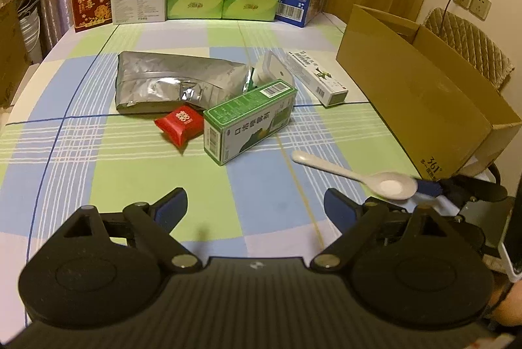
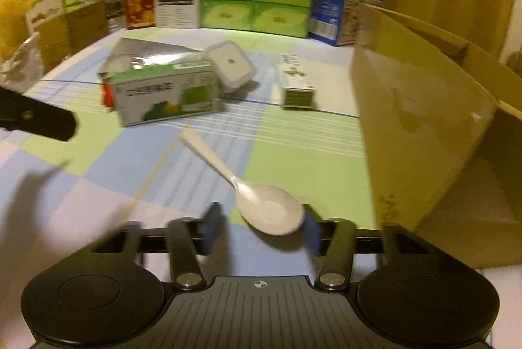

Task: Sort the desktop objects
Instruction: 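Lower the right tool onto the white plastic spoon and close it, then grasp the green-and-white medicine box with the left tool while the right tool holds the spoon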

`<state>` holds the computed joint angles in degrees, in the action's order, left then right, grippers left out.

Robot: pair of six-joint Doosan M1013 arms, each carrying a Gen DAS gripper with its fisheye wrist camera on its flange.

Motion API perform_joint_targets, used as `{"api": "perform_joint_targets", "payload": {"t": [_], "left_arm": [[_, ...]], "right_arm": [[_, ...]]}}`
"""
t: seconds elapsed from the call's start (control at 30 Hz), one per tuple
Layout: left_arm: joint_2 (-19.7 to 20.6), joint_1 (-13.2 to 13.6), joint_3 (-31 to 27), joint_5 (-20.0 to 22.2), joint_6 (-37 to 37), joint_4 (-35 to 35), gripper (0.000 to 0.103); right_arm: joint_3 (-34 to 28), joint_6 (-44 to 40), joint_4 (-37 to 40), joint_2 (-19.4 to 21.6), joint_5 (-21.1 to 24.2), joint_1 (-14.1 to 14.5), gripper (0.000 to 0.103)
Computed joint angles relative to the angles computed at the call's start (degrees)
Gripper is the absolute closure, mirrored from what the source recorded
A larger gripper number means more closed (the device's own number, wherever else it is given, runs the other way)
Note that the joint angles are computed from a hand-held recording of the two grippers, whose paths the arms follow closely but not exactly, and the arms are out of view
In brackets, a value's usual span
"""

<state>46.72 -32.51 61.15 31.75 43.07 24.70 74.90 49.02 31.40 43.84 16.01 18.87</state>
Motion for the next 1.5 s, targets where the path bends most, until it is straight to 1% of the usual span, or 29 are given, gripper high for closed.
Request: {"api": "perform_joint_targets", "payload": {"t": [0.03, 0.1, 0.2, 0.3, 0.33, 0.37, 0.43, 0.47, 0.5, 0.53, 0.57, 0.67, 0.8, 0.9, 0.97, 1.0, 1.03, 1.07, 1.17, 1.37, 1.43, 1.5], "left_arm": [[0.0, 0.0, 0.0, 0.0, -0.1, -0.2, 0.015], [0.0, 0.1, 0.0, 0.0, -0.4, -0.1, 0.015], [0.0, 0.2, 0.1, 0.0, -0.9, 0.0, 0.015], [0.0, 0.2, 0.0, 0.2, -0.7, -0.5, 0.015], [0.1, 0.2, -0.1, 0.4, -0.6, -0.5, 0.015], [0.1, 0.2, -0.1, 0.5, -0.6, -0.6, 0.015], [0.1, 0.3, -0.2, 0.5, -0.9, -0.6, 0.015], [0.1, 0.3, -0.2, 0.5, -1.0, -0.5, 0.015], [0.1, 0.3, -0.2, 0.6, -1.1, -0.5, 0.015], [0.1, 0.3, -0.2, 0.7, -1.2, -0.4, 0.015], [0.2, 0.3, -0.2, 0.8, -1.2, -0.3, 0.015], [0.2, 0.3, -0.3, 1.3, -0.8, -0.3, 0.015], [0.4, 0.3, -0.5, 1.8, 0.0, -0.8, 0.015], [0.5, 0.4, -0.7, 1.9, 0.4, -1.0, 0.014], [0.7, 0.4, -1.0, 2.2, 0.6, -1.1, 0.014], [0.8, 0.5, -1.2, 2.4, 0.7, -1.2, 0.014], [0.9, 0.5, -1.4, 2.5, 0.8, -1.3, 0.014], [1.0, 0.5, -1.5, 2.6, 0.9, -1.3, 0.014], [1.4, 0.5, -2.2, 2.8, 2.0, -1.8, 0.014], [2.3, 0.5, -3.6, 3.0, 4.3, -0.7, 0.014], [2.8, 0.6, -4.4, 2.8, 5.1, 0.4, 0.014], [3.5, 0.7, -5.5, 2.8, 5.3, 1.8, 0.014]], "right_arm": [[0.0, -3.9, 3.7, 0.0, 1.2, -0.2, 0.060], [0.4, -8.0, 6.7, -0.2, 1.5, -0.1, 0.060], [0.1, -10.9, 10.2, 0.0, 3.1, -0.3, 0.061], [-0.7, -16.3, 16.4, 0.3, 7.8, -0.9, 0.064], [-0.9, -18.0, 17.8, 0.3, 9.4, -1.0, 0.064], [-0.7, -19.0, 17.7, 0.2, 9.7, -0.9, 0.064], [-0.1, -21.0, 17.5, 0.0, 8.6, -0.5, 0.063], [0.2, -21.9, 17.6, -0.1, 7.7, -0.4, 0.061], [0.2, -22.3, 17.4, 0.0, 6.8, -0.3, 0.058], [0.2, -21.9, 16.6, 0.0, 5.9, -0.2, 0.051], [0.1, -21.5, 16.1, 0.1, 5.2, -0.2, 0.047], [-0.6, -20.6, 15.8, 0.7, 4.9, -0.4, 0.046], [-2.0, -22.1, 18.2, 1.5, 6.8, -0.8, 0.046], [-2.5, -22.6, 19.0, 1.8, 7.6, -0.9, 0.049], [-2.3, -24.1, 19.7, 1.8, 7.6, -0.9, 0.059], [-2.2, -24.8, 19.9, 1.7, 7.6, -0.8, 0.062], [-2.2, -25.1, 19.9, 1.7, 7.7, -0.8, 0.069], [-2.1, -25.2, 19.7, 1.6, 7.5, -0.7, 0.073], [-2.1, -23.8, 18.9, 1.6, 7.1, -0.6, 0.073], [-1.4, -23.8, 21.6, 1.2, 3.3, -0.7, 0.073], [-1.7, -21.6, 20.1, 1.3, 2.7, -0.8, 0.073], [-2.2, -17.6, 17.1, 1.5, 2.6, -0.8, 0.073]]}}
